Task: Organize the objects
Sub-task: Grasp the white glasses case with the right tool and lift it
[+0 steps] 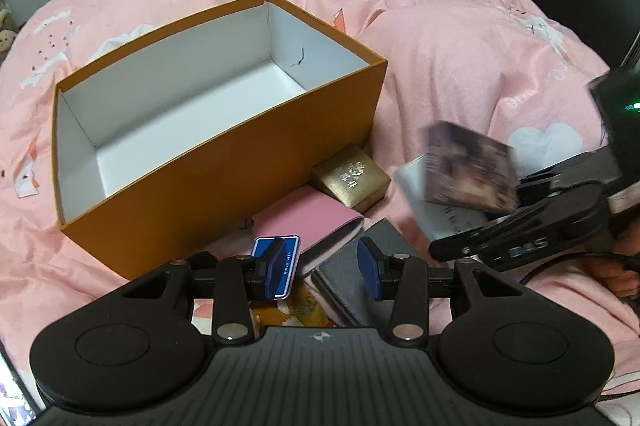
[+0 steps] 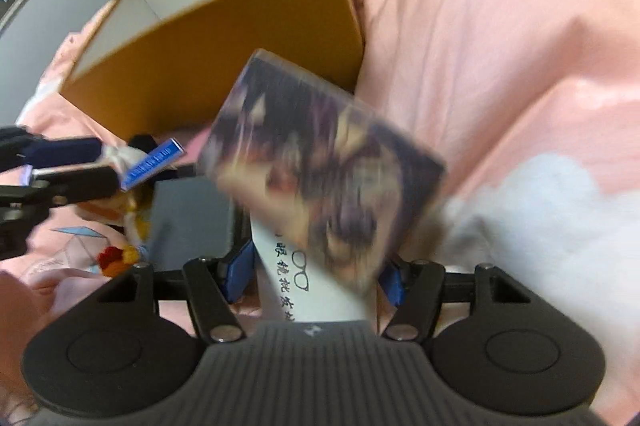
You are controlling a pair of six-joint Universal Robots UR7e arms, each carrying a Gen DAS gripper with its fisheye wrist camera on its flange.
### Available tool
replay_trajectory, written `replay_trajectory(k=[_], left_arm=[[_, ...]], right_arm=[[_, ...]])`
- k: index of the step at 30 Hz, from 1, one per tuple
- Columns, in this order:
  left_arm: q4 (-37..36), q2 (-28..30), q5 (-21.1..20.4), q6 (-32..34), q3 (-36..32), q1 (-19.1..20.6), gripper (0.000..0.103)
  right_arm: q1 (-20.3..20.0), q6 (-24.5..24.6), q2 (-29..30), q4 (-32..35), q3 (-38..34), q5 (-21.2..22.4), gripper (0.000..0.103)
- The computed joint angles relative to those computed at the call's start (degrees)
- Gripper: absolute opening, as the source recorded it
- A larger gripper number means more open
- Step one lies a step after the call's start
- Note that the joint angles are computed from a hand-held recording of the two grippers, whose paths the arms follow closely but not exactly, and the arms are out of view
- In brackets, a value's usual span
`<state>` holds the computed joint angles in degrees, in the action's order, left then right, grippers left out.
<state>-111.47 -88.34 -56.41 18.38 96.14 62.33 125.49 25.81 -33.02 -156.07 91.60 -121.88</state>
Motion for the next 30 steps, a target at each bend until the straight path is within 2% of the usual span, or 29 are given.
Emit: replay_trajectory(k=[4,7,10,12,14,16,18,20,21,23,27,30], left_arm=[[1.2,1.4,-2.2,-0.5,-1.8,0.5,0.050],[0.5,2.3,-2.0,0.2,-1.9,0.1,0.049],[-1.0,2.6,-1.2,1.7,-1.2,-0.5,0.050],[-2.2,2.7,-0.5,2.3,-0.7,-1.0,0.049],[-3.0,2.7,0.0,2.5,-0.4,-1.2,0.049],[-3.6,2.5,1.1,2.4,0.0,-1.5,0.049],[-3.6,2.5,1.7,2.1,-0.1,-1.5,0.049],[-2.7,2.8,1.9,1.2,-0.8,-1.3,0.049],[-2.5,2.9,1.9,1.0,-1.0,-1.2,0.050],[-2.3,3.0,1.6,1.1,-1.3,-1.1,0.049],[-1.8,4.0,0.2,1.3,-2.0,-0.5,0.049],[0.1,5.9,-1.5,-0.3,-3.8,0.7,0.049]], right_arm=[[0.3,2.7,-2.7,-6.7,3.5,0.9,0.065],[1.0,4.3,-2.8,-9.6,3.6,-3.2,0.065],[2.7,-1.7,-0.5,-5.7,-0.1,-8.9,0.065],[3.1,-6.1,0.9,-2.7,-2.9,-10.4,0.065],[3.2,-7.7,2.5,0.2,-5.3,-11.7,0.065],[2.7,-8.6,1.0,1.4,-3.2,-12.0,0.065],[1.8,-10.6,2.4,1.2,-4.1,-11.5,0.065],[2.1,-12.1,3.5,2.5,-5.2,-14.0,0.065],[2.6,-13.7,4.4,4.0,-6.3,-16.9,0.065],[3.3,-14.2,4.3,6.2,-6.4,-20.0,0.065],[2.6,-11.4,1.7,6.3,-4.9,-18.4,0.065],[2.8,-11.2,1.5,3.0,-4.6,-20.2,0.065]])
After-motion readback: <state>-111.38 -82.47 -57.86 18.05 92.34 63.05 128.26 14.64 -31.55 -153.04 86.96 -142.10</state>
